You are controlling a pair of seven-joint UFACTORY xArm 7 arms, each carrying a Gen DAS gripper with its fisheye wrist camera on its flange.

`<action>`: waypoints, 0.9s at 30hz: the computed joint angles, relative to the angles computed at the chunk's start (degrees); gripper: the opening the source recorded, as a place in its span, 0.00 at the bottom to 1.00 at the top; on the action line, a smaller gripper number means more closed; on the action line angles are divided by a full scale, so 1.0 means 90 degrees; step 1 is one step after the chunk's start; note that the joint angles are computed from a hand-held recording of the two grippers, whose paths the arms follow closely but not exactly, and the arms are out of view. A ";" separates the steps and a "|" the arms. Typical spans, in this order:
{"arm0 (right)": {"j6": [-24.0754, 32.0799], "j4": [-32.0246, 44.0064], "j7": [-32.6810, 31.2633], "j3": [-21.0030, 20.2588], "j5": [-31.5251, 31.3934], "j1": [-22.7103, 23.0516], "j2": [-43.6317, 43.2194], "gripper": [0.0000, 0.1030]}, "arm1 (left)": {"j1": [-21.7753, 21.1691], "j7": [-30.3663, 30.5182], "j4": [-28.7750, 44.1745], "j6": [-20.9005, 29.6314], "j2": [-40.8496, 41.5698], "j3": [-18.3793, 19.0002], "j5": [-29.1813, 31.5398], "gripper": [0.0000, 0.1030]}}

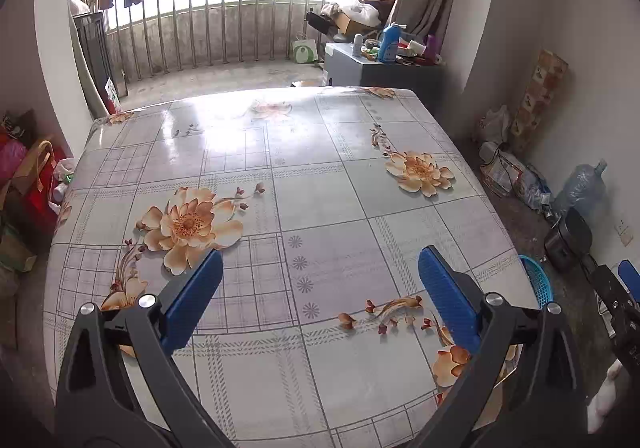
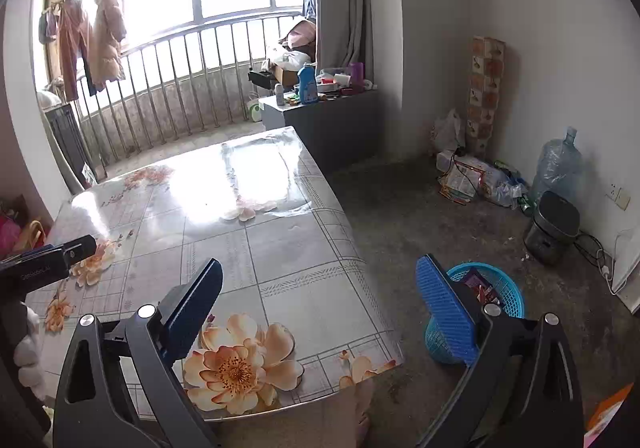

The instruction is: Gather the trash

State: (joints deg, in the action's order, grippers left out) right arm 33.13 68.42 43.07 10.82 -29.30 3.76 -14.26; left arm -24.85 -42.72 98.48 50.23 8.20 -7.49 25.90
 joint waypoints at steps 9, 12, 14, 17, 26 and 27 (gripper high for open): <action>0.0322 0.0139 0.0441 0.0307 -0.0624 0.0014 -0.0043 0.92 | 0.0045 -0.0261 -0.0482 -0.0166 -0.0424 -0.0142 0.0228 0.91; 0.0453 0.0219 0.0425 0.0272 -0.0677 0.0069 -0.0002 0.92 | 0.0020 -0.0262 -0.0335 -0.0027 -0.0312 -0.0179 0.0293 0.91; 0.0500 0.0221 0.0320 0.0204 -0.0615 0.0107 -0.0002 0.92 | -0.0047 -0.0336 -0.0209 0.0167 -0.0220 -0.0180 0.0400 0.91; 0.0756 0.0223 0.0241 0.0203 -0.0640 0.0136 -0.0039 0.92 | -0.0160 -0.0399 -0.0002 0.0547 -0.0067 -0.0180 0.0407 0.91; 0.1116 -0.0166 -0.0203 0.0077 -0.0174 0.0212 -0.0294 0.92 | -0.0442 -0.0241 0.0250 0.1159 0.0174 -0.0187 0.0097 0.91; 0.1156 -0.0189 -0.0256 0.0079 -0.0164 0.0199 -0.0318 0.92 | -0.0473 -0.0222 0.0289 0.1172 0.0205 -0.0186 0.0099 0.91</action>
